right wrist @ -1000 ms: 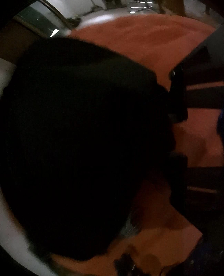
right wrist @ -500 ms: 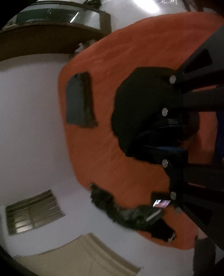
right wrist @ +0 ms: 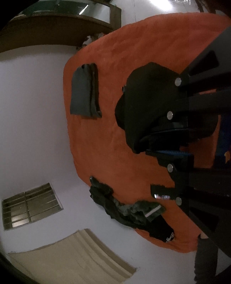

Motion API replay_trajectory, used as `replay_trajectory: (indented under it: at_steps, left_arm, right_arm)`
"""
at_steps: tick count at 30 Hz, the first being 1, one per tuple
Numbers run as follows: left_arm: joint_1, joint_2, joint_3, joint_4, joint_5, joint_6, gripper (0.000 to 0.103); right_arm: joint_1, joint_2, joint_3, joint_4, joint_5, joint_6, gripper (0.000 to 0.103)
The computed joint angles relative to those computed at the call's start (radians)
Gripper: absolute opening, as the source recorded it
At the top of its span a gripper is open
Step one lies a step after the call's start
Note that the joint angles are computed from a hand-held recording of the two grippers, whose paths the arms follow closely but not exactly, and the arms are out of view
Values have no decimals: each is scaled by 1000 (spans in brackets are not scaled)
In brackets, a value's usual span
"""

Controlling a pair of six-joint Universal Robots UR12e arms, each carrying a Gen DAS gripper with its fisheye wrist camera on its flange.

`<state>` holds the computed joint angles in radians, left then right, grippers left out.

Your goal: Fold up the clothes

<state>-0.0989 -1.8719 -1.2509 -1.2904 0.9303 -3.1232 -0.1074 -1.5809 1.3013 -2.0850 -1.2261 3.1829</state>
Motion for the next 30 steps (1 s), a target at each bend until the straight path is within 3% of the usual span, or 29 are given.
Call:
replay_trajectory:
  at_steps: [4, 8, 18, 21, 24, 25, 27, 28, 29, 30]
  left_arm:
    - [8, 6, -26, -6, -39, -22, 64]
    - [-5, 9, -21, -22, 22, 2, 64]
    - [32, 14, -32, 36, 13, -144, 64]
    - [58, 28, -68, 72, -41, -185, 64]
    - [80, 45, -130, 170, -135, -225, 63]
    - [83, 44, -132, 181, -146, -229, 60]
    - [79, 43, -121, 162, -127, -194, 29]
    - [75, 44, -115, 146, -108, -165, 23]
    - [71, 45, -108, 131, -88, -137, 6]
    - [67, 46, -99, 113, -68, -111, 6]
  right_arm:
    - [6, 0, -4, 4, 42, -6, 15]
    - [15, 10, -17, -4, 48, -11, 15]
    - [2, -3, -5, 24, 53, -20, 15]
    - [-10, -11, 6, 34, 58, -24, 15]
    - [-17, -18, 17, 37, 68, -25, 15]
    - [-19, -21, 22, 37, 72, -27, 15]
    - [-22, -27, 34, 43, 79, -45, 15]
    - [-22, -30, 39, 54, 76, -61, 15]
    - [-22, -33, 43, 66, 68, -72, 15]
    - [-24, -36, 50, 74, 59, -83, 15]
